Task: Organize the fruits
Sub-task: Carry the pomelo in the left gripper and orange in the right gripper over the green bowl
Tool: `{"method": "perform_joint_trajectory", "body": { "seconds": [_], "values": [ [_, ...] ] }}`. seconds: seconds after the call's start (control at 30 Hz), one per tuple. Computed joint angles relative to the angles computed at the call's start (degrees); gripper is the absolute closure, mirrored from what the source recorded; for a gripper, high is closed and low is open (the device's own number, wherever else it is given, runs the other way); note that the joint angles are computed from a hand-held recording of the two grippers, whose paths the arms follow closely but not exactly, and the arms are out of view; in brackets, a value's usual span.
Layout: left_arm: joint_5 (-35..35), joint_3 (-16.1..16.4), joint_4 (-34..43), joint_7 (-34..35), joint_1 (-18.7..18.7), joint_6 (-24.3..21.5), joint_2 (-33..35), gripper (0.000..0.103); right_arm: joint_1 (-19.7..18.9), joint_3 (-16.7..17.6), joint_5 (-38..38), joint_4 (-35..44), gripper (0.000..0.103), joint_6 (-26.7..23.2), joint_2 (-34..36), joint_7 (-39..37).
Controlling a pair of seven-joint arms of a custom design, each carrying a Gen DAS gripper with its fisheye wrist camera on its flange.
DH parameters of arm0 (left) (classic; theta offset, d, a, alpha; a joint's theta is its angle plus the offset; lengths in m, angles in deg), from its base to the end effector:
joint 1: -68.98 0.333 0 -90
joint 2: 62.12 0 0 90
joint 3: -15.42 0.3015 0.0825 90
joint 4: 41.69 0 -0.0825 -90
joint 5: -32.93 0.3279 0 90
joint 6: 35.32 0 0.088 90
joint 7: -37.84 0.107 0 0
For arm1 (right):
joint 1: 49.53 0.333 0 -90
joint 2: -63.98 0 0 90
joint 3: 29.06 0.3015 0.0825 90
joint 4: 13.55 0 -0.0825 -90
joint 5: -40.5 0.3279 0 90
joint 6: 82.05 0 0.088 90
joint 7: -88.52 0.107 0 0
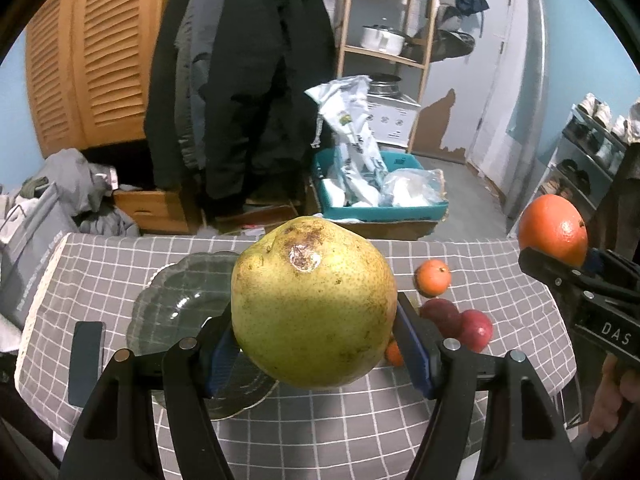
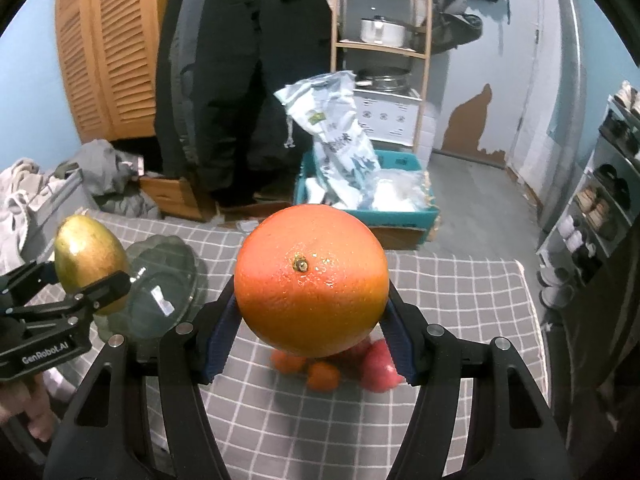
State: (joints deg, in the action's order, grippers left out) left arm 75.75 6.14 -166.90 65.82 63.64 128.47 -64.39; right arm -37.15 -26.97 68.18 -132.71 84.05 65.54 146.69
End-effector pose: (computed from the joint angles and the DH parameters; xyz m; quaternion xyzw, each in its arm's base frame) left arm 0.4928 -0.1679 0.4924 -0.7055 0.5906 -0.2959 0.2567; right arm 0.5387 0.1102 0.5171 -0.7598 0.5118 -0.2170 0.3370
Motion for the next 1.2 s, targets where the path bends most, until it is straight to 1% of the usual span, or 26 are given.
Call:
{"method": "perform_joint_trajectory", "body": {
  "seconds": [0.17, 0.4, 0.57, 0.7, 0.87, 1.07, 1.2],
  "values": [
    [-0.47, 0.96, -1.45, -0.16, 1.26, 0.20, -1.17, 0.032, 1.16, 0.66, -1.35, 2.43, 0.038, -0.90, 1.68, 1.44],
    [-0.75, 1.80, -3.69, -0.36, 3.26, 0.60, -2.71, 0.032, 3.71, 1.22, -4.48, 6.24, 0.038, -2.03, 4.94, 4.29],
    [-2.00, 2.74, -5.11, 1.05, 4.76, 0.45, -3.57, 0.032, 5.43, 1.53, -5.85, 9.36, 0.038, -3.57, 7.58, 5.49],
    [-3.54, 3.51, -5.94, 2.80, 5.88, 0.26, -3.45, 0.032, 6.86, 1.73, -6.54, 13.11, 0.038, -5.89, 10.67, 6.73],
    [-8.43, 4.70, -6.27, 7.53, 6.81, 0.24, -1.71, 0.032, 8.50, 1.78, -7.54, 17.88, 0.038, -8.74, 15.11, 7.80],
    [-11.45, 5.12, -5.86, 10.91, 8.05, -0.37, 1.11, 0.032, 10.38, 1.14, -8.92, 25.09, 0.038, -14.62, 21.83, 10.71],
    [-15.64, 5.28, -5.62, 14.07, 8.78, 0.01, 3.20, 0.031, 10.96, 1.00, -9.40, 28.94, 0.038, -17.41, 25.34, 11.82]
  ]
}}
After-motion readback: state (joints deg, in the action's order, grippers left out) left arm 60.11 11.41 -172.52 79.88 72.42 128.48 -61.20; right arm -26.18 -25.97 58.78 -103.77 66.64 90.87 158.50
